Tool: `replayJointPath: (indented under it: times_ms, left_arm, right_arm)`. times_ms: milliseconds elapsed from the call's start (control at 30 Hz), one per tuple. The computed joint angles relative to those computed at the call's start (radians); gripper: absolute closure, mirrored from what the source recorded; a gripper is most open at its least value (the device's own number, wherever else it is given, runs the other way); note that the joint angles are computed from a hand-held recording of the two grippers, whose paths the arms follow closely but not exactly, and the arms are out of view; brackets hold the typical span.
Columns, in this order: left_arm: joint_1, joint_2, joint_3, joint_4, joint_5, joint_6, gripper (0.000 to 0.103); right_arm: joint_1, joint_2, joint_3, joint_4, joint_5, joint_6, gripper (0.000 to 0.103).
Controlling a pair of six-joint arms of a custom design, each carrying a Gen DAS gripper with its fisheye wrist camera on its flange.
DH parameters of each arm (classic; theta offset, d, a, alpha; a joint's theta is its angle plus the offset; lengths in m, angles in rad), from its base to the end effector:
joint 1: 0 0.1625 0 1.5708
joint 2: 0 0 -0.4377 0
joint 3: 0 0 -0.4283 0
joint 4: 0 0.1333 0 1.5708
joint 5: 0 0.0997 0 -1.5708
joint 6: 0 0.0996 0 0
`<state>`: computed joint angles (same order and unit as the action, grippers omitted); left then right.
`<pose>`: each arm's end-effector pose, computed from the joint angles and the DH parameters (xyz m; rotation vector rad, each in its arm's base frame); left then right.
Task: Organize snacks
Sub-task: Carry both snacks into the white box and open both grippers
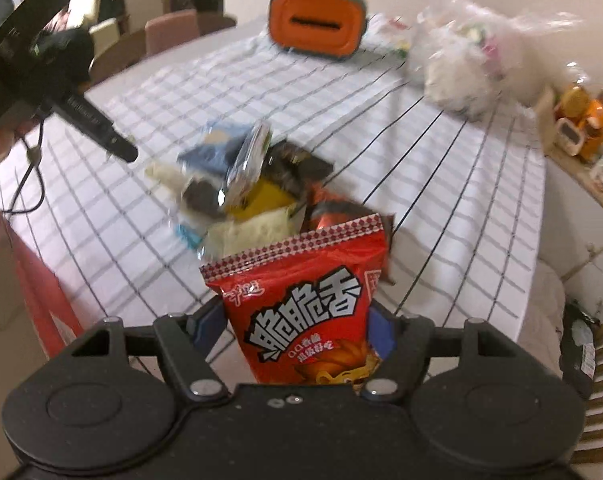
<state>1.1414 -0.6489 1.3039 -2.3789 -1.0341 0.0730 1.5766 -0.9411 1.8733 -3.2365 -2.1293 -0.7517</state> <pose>-0.1656 -0.8041 0.0967 0.5981 2.5530 -0.3257 0.0843 -0.6432 0.1764 0.6171 -2.2379 0.5844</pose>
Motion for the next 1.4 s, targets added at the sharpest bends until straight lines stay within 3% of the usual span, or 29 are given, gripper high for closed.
replayJointPath:
  times_ms: [233,500,733,1133,1400]
  left_arm:
    - [-0.053,-0.092,0.117,-0.093,-0.02,0.029,0.07]
    - [-0.116,-0.226,0.312,-0.163,-0.023,0.045,0.07]
    - [-0.159,-0.33,0.472,-0.133,-0.039,0.01,0.07]
    - [-0.182,-0.361,0.629,-0.027,0.004,-0.082,0.07]
    - [-0.192,-0.32,0.624,0.061,0.057,-0.089,0.07]
  right_arm:
    - [0.042,-0.057,0.061,-0.076,0.022,0.081,0.031]
    - [0.089,-0.157,0.182,-0.073,0.045,0.257,0.031]
    - [0.119,-0.216,0.312,-0.088,0.054,0.392,0.031]
    - [0.151,-0.131,0.387,-0.046,0.013,0.477,0.031]
    - [0.151,-0.052,0.361,0.008,-0.04,0.49,0.031]
